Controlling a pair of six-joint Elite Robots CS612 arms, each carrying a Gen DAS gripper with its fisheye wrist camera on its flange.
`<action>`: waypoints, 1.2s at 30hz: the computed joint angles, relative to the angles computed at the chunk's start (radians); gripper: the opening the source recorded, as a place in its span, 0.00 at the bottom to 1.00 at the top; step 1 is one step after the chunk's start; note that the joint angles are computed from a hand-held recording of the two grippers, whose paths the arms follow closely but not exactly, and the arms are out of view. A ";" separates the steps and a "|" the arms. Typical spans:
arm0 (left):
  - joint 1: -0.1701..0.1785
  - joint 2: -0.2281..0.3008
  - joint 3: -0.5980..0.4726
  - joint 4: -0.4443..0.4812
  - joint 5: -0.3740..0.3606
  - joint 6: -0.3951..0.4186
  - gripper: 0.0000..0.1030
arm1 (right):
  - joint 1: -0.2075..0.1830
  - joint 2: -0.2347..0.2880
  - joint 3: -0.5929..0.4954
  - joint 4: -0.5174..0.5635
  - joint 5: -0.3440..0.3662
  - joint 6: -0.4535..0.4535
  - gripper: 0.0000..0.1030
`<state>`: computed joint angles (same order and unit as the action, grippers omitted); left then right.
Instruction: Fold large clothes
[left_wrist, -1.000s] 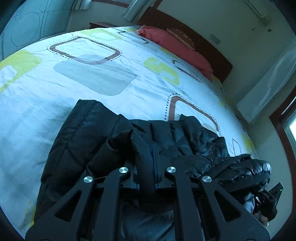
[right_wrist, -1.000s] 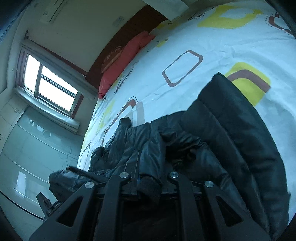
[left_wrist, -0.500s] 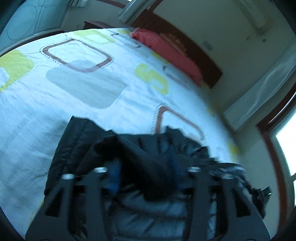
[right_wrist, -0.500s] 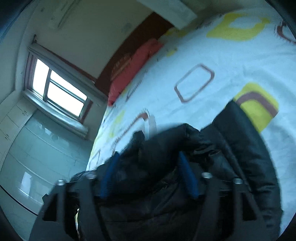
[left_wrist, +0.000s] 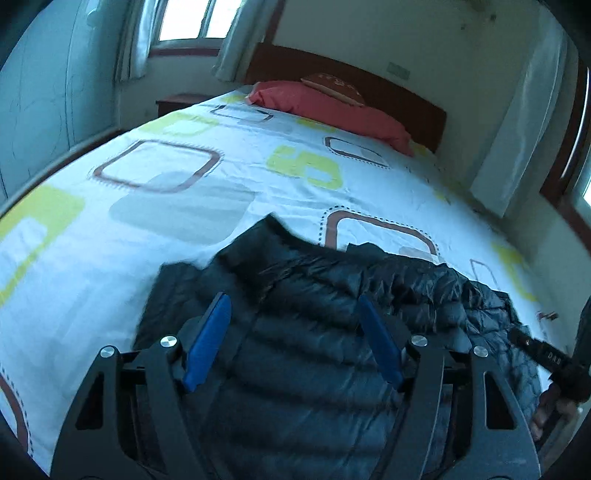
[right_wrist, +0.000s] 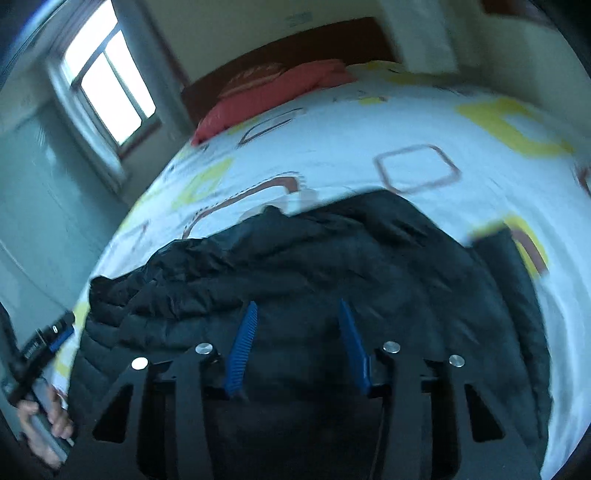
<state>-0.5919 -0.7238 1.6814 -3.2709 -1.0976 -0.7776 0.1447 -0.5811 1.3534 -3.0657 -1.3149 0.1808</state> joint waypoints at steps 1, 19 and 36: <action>0.001 0.011 -0.030 0.036 0.005 0.010 0.69 | 0.011 0.013 -0.031 0.021 -0.025 -0.025 0.45; 0.041 0.058 -0.126 0.245 -0.003 -0.073 0.69 | 0.026 0.082 -0.143 0.114 -0.251 -0.092 0.45; 0.063 0.053 -0.116 0.270 -0.074 -0.108 0.73 | 0.002 0.049 -0.066 0.070 -0.259 -0.028 0.46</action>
